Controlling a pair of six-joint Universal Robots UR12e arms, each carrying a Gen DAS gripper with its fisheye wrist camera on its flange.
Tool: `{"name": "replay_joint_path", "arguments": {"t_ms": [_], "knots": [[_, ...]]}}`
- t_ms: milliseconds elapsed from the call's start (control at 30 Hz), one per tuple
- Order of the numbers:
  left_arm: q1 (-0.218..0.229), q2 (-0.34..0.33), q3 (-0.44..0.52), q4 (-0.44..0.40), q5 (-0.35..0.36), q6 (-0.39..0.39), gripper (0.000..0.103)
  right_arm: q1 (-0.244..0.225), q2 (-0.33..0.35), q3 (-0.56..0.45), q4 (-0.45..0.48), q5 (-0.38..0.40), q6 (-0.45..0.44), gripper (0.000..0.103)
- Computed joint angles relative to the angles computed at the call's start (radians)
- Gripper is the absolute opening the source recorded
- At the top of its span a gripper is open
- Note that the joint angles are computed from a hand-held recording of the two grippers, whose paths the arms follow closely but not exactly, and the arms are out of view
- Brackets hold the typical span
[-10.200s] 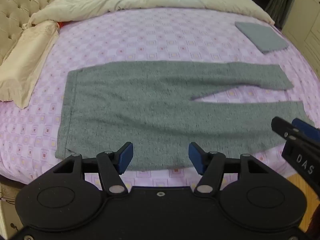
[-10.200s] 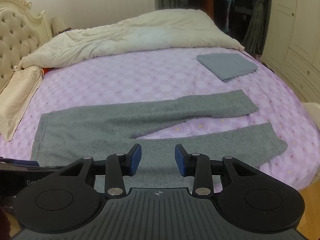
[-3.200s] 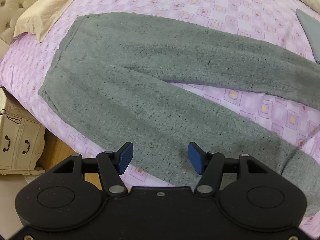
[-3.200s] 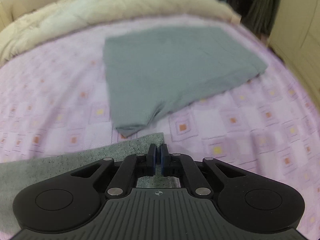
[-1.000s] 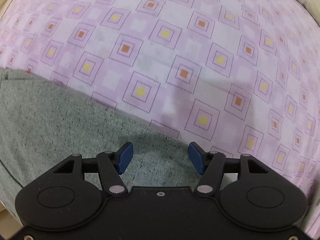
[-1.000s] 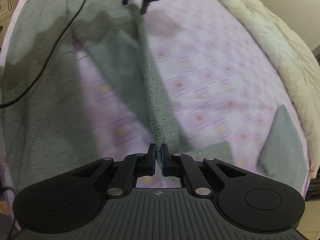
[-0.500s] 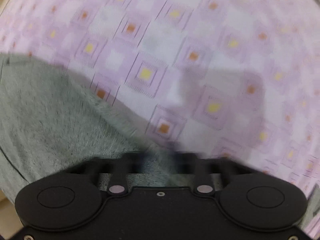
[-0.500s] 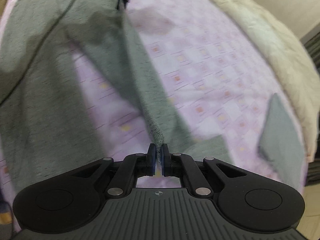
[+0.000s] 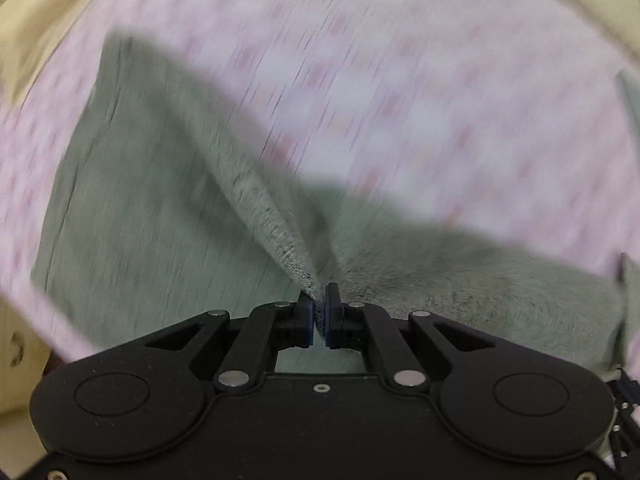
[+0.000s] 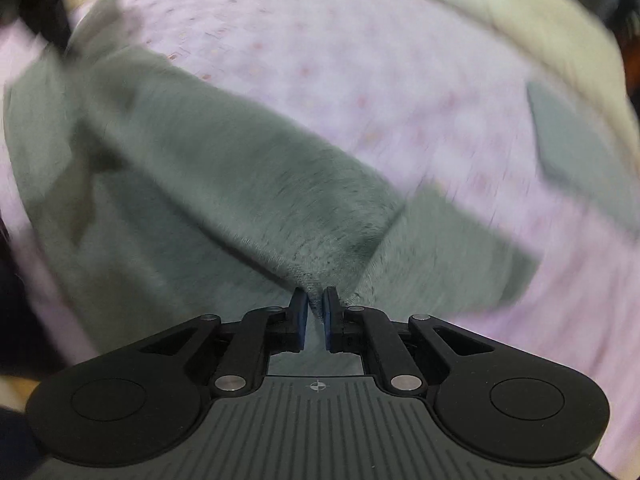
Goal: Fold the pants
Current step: 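Lift the grasped sweatpants with both tools and fold them over onto themselves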
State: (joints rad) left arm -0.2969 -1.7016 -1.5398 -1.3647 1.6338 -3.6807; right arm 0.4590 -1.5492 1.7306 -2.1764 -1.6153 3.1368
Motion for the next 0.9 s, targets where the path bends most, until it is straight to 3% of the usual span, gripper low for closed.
{"name": "replay_joint_path", "arguments": {"t_ms": [67,200,300,467,600,700,800,900], "knots": [[-0.008,0.0,-0.02,-0.013,0.011,-0.026,0.006,-0.008,-0.015,0.005,-0.044,-0.007,0.119,0.015],[-0.011,0.003,-0.037,0.043,0.019,-0.026,0.006,0.003,0.011,-0.019,-0.121,-0.148,0.324,0.024],[-0.014,0.003,-0.035,0.063,0.013,-0.011,0.006,0.013,0.066,-0.065,-0.096,-0.253,0.416,0.024],[-0.011,0.005,-0.046,0.085,-0.004,0.026,0.006,0.028,0.169,-0.147,-0.023,-0.313,0.524,0.024],[-0.003,0.015,-0.052,0.069,-0.024,0.049,0.006,0.066,0.246,-0.245,0.208,-0.43,0.571,0.024],[-0.002,0.028,-0.051,0.054,-0.036,0.064,0.006,0.074,0.264,-0.269,0.308,-0.489,0.586,0.024],[0.004,0.022,-0.049,0.063,-0.047,0.082,0.006,0.054,0.237,-0.257,0.28,-0.462,0.605,0.007],[0.006,0.017,-0.038,0.1,-0.041,0.094,0.004,0.014,0.181,-0.212,0.131,-0.455,0.629,0.007]]}}
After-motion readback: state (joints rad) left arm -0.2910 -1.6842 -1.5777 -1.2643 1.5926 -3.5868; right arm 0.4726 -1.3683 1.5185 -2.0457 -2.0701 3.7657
